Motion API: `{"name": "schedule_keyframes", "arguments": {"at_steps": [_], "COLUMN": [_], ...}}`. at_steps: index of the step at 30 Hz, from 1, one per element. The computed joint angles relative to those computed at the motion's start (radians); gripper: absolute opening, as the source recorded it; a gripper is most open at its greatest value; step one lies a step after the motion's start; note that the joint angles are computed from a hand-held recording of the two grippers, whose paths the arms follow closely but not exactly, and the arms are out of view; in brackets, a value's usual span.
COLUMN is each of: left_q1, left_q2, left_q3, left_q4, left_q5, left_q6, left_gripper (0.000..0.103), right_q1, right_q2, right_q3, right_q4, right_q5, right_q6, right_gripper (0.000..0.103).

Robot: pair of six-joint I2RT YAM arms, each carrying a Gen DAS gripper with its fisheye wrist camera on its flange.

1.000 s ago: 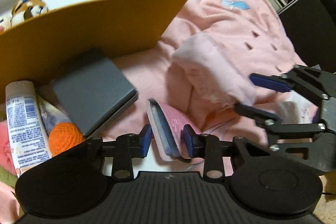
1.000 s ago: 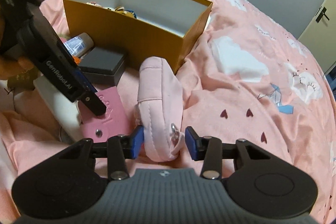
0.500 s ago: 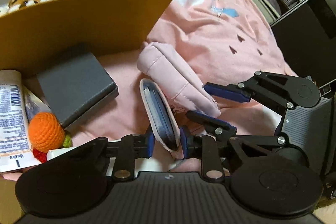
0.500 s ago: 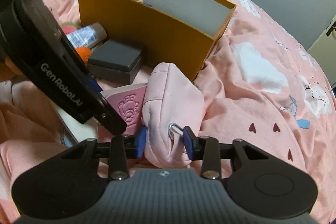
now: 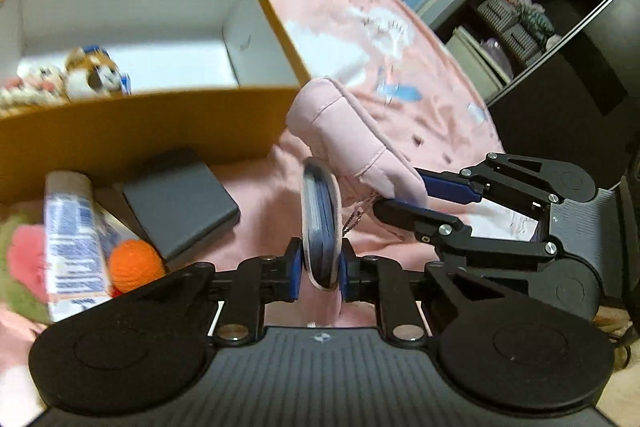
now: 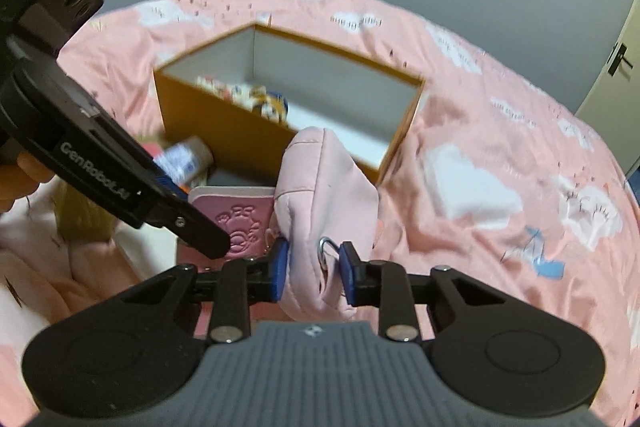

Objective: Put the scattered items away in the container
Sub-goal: 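Carry the pouch and card holder over the box with both grippers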

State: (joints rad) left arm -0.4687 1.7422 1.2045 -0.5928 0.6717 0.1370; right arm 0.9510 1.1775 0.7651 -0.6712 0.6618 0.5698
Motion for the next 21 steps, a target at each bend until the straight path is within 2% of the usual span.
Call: {"name": "schedule_keyframes", "arguments": {"at_steps": [5,11,16,21], "left_q1": [0.049,0.130,0.186,0.222], "left_q2": [-0.072,-0.093,-0.052,0.062], "left_q3": [0.002,0.069,0.203,0.440], "left_q4": [0.004,-0.046,-0.103,-0.232], "left_q5": [0.032,0.076,0.070,0.030], "left_q6": [0.011,0.055,0.098,0.170], "left_gripper": [0.019,0.019,0.019,0.019], "right_q1": [-0.014,-0.075,-0.164,-0.269], "right_q2": [-0.009,0.039,0.145,0.322], "right_q3": [0.070,0.168,0.253,0.382], "right_q4": [0.013,0.079,0.171,0.230], "right_q5": [0.023,0.016,-0.053,-0.147], "right_q6": [-0.074,-0.219,-0.352,-0.438], "right_gripper": [0.029,0.029,0.030,0.030]}}
